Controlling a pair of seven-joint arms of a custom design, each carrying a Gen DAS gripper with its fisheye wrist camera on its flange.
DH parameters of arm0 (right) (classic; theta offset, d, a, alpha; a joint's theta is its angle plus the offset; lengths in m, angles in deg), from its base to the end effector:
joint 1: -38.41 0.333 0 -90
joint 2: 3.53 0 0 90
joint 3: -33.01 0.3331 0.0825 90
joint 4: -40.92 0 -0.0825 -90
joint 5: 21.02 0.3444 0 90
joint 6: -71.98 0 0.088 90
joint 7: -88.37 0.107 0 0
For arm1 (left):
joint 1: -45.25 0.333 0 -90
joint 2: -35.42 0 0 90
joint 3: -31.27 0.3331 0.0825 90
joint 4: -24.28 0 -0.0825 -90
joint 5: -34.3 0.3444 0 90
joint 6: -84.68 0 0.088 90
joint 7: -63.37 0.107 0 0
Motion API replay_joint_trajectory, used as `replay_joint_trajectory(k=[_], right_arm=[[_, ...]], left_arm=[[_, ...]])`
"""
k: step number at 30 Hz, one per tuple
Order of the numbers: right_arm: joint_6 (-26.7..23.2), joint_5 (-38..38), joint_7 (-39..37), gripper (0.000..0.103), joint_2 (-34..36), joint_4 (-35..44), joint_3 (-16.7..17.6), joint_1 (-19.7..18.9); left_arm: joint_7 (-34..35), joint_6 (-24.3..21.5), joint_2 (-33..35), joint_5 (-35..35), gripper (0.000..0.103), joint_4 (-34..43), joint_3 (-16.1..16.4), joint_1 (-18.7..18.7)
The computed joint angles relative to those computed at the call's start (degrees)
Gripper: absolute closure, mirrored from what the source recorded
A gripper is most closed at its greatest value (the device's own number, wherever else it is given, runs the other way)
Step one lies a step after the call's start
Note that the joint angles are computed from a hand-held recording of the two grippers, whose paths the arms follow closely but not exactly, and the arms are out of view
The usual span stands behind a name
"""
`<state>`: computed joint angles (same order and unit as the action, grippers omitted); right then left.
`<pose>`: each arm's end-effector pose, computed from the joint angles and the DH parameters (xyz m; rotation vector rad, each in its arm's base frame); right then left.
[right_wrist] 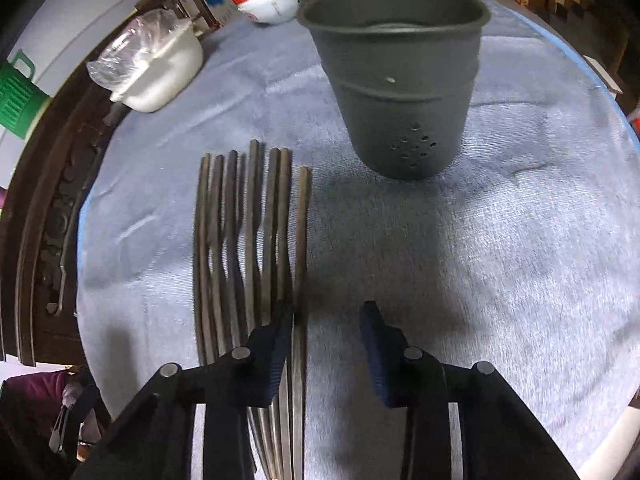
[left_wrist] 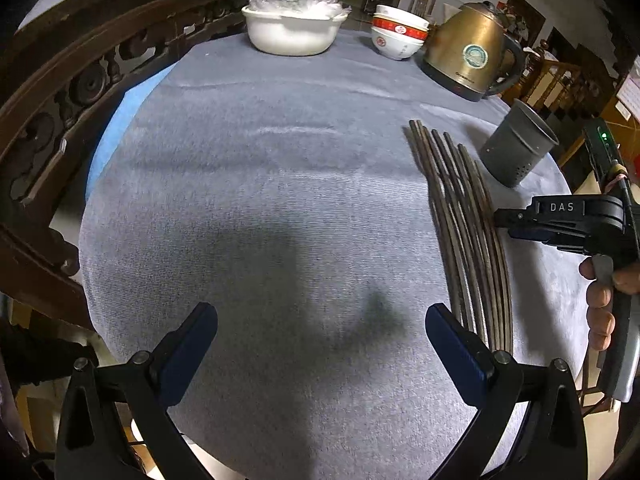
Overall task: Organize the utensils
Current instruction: 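Lower the right gripper onto one dark chopstick and close on it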
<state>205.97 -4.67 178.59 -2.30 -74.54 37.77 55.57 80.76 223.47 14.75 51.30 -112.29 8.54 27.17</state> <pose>0.5092 0.2094 0.5079 -2.1473 1.7365 0.0391 0.3188 -0.2945 0.5206 -2.2938 1.5813 -0.6012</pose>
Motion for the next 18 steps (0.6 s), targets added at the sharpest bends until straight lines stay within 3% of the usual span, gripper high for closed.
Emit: replay_joint_trajectory(k=[8, 18], right_arm=[[-5.06, -7.02, 1.9, 0.093, 3.66, 6.12, 0.26, 0.58], [-4.97, -4.3, -5.48, 0.093, 0.78, 2.62, -0.5, -1.17]], left_arm=[[0.9, 0.11, 1.9, 0.24, 0.0, 1.79, 0.36, 0.21], [10.5, -1.52, 10.73, -6.39, 0.0, 12.26, 4.28, -1.01]])
